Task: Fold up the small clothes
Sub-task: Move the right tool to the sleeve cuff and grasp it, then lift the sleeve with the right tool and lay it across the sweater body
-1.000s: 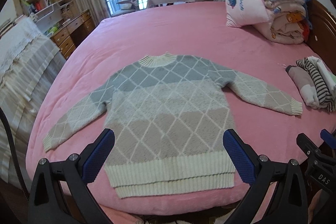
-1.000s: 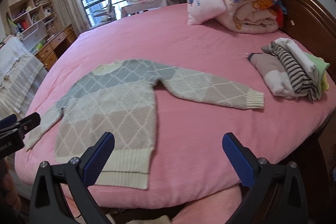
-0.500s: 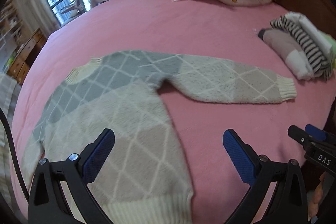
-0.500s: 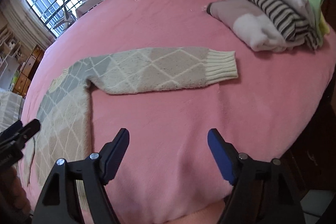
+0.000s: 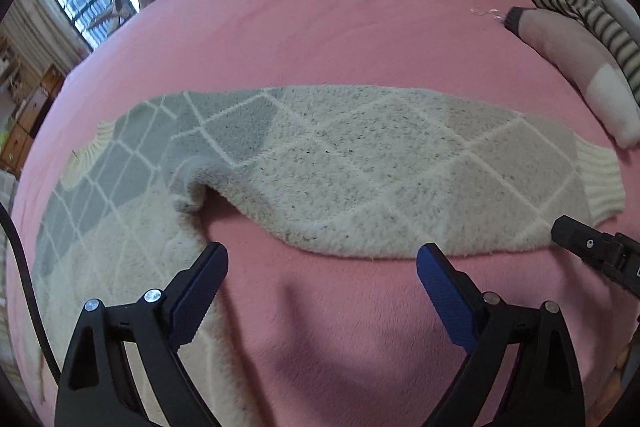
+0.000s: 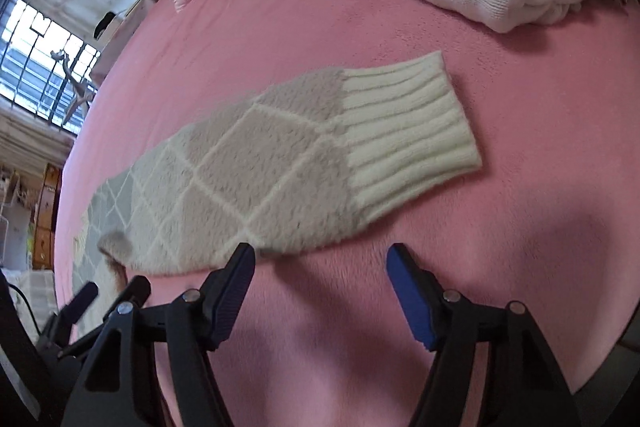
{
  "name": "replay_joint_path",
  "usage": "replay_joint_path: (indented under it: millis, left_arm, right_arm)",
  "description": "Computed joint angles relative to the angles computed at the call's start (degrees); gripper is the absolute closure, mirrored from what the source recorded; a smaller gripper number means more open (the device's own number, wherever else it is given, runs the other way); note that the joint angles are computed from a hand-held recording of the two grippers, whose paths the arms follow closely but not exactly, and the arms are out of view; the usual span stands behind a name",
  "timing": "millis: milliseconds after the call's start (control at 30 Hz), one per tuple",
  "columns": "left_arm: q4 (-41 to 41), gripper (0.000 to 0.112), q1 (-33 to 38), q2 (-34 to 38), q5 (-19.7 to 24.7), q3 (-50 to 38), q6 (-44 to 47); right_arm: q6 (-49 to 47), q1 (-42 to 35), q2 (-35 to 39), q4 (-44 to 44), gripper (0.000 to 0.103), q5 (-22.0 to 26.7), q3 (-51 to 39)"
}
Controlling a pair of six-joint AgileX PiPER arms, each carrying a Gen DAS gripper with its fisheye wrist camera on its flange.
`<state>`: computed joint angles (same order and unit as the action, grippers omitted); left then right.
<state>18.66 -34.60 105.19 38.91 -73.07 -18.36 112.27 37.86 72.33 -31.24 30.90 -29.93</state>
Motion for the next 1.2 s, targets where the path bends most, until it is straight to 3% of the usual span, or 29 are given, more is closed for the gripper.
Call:
replay_joint_path:
  millis: [100, 167, 200, 233, 267, 400, 533, 933, 1067, 1200]
  left_arm:
    - [-1.8, 0.027, 0.8, 1.7, 0.1, -1.3, 0.5]
    - [-2.4, 0.042, 0.7, 3.1, 0.9, -2.4, 1.0]
    - [-2.6, 0.057, 0.6, 3.8, 1.4, -3.1, 1.3]
    - [-4.0, 0.07, 0.8, 4.6, 2.1, -3.9, 2.4]
    - [-5.6, 0.075, 1.0, 5.1, 2.6, -4.6, 3.6]
    - [-5.6, 0.095, 0.5, 4.7, 3.7, -5.0, 2.9]
    - [-6.2, 0.098, 0.7, 2.8, 5.2, -4.8, 3.0]
    - [-9.1, 0.096, 7.0, -11.1, 9.2, -1.0, 6.2]
    - [-8.2, 0.093, 14.0, -17.3, 10.7, 1.0, 9.0]
    - [-11.1, 0.087, 27.2, -22.0, 10.7, 1.6, 16.8]
  right_arm:
    - [0.5, -2.8, 1.0, -1.1, 0.04, -2.3, 0.1]
    - [-0.5, -4.2, 2.0, -0.8, 0.058, -2.5, -0.5]
    - [-0.8, -4.6, 2.3, -0.9, 0.063, -2.7, -0.7]
    - [-1.3, -5.0, 2.5, -0.8, 0.078, -2.8, -0.9]
    - [-2.0, -5.3, 2.7, -0.7, 0.087, -3.1, -1.1]
    - [-2.1, -2.6, 4.0, -2.4, 0.092, 2.2, -4.6]
    - [-2.9, 2.1, 5.0, -4.2, 0.093, 10.7, -10.0]
    - [-7.5, 12.0, 5.6, -7.7, 0.093, 23.6, -24.4]
    - [-13.2, 14.2, 11.2, -8.1, 0.093, 25.2, -35.0]
    - [-20.6, 16.8, 20.2, -8.1, 0.094, 27.3, -49.7]
